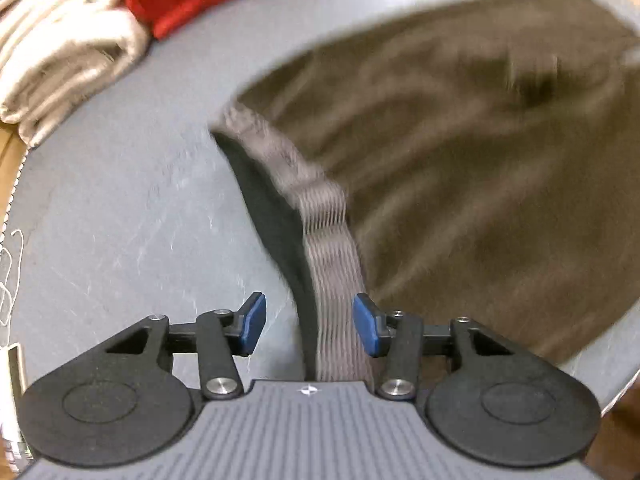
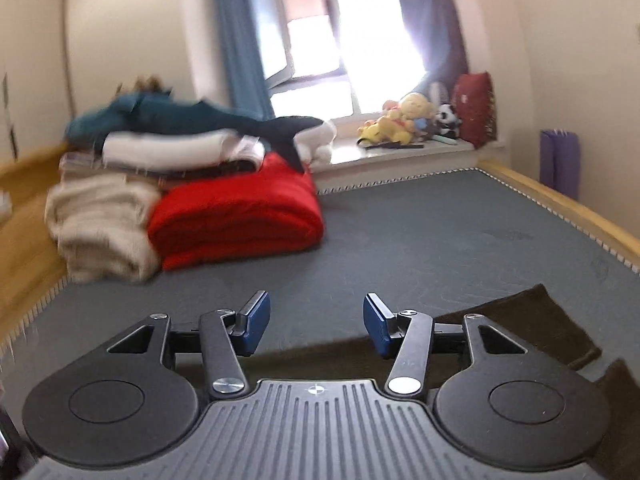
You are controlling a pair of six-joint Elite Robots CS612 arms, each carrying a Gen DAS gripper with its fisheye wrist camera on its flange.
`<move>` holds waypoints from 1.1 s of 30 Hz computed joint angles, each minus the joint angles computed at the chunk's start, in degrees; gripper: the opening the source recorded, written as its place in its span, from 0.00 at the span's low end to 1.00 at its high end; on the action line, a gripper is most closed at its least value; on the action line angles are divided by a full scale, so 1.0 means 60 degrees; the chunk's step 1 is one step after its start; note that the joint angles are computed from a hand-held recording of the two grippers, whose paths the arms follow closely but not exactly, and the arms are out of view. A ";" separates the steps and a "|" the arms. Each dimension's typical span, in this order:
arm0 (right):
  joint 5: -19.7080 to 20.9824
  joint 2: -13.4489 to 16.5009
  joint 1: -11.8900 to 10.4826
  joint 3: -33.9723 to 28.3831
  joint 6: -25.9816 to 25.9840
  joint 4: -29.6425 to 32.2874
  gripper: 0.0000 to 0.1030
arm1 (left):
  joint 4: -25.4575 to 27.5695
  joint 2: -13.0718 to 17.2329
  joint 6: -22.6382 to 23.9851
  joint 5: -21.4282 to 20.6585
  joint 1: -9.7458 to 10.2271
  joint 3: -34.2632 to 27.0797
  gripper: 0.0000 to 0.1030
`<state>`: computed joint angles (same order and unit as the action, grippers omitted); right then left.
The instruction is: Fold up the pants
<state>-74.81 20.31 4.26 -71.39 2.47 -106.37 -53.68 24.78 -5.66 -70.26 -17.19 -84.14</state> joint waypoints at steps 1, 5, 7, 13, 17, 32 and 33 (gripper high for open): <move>-0.0036 0.0037 -0.0001 -0.0033 -0.0166 0.0115 0.52 | -0.0310 -0.0024 -0.0282 -0.0395 0.0030 -0.0002 0.52; -0.0125 0.0186 -0.0012 -0.0172 -0.0461 0.0659 0.52 | -0.0704 -0.0102 -0.0281 -0.1712 0.0056 0.0149 0.52; -0.0238 0.0402 -0.0019 -0.0319 -0.0621 0.0773 0.52 | -0.0524 -0.0164 0.0051 -0.2134 -0.0001 0.0410 0.46; -0.0486 0.0477 -0.0029 -0.0235 0.0019 0.1593 0.53 | 0.1318 -0.0367 0.0712 -0.2058 -0.0127 0.1061 0.43; -0.0658 0.0449 -0.0011 -0.0096 0.0186 0.1456 0.53 | 0.1056 -0.0410 0.0543 -0.2018 -0.0143 0.1144 0.43; -0.1201 0.0577 -0.0045 0.0035 0.0232 0.1373 0.53 | -0.1647 -0.0504 -0.0829 -0.1708 -0.0146 0.1356 0.50; -0.1197 0.0577 -0.0061 0.0067 0.0275 0.1479 0.53 | -0.1925 -0.0490 -0.0975 -0.1658 -0.0151 0.1367 0.53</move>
<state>-82.00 23.78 3.89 -70.98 4.12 -97.50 -65.23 21.84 -11.52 -80.21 -18.09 -75.94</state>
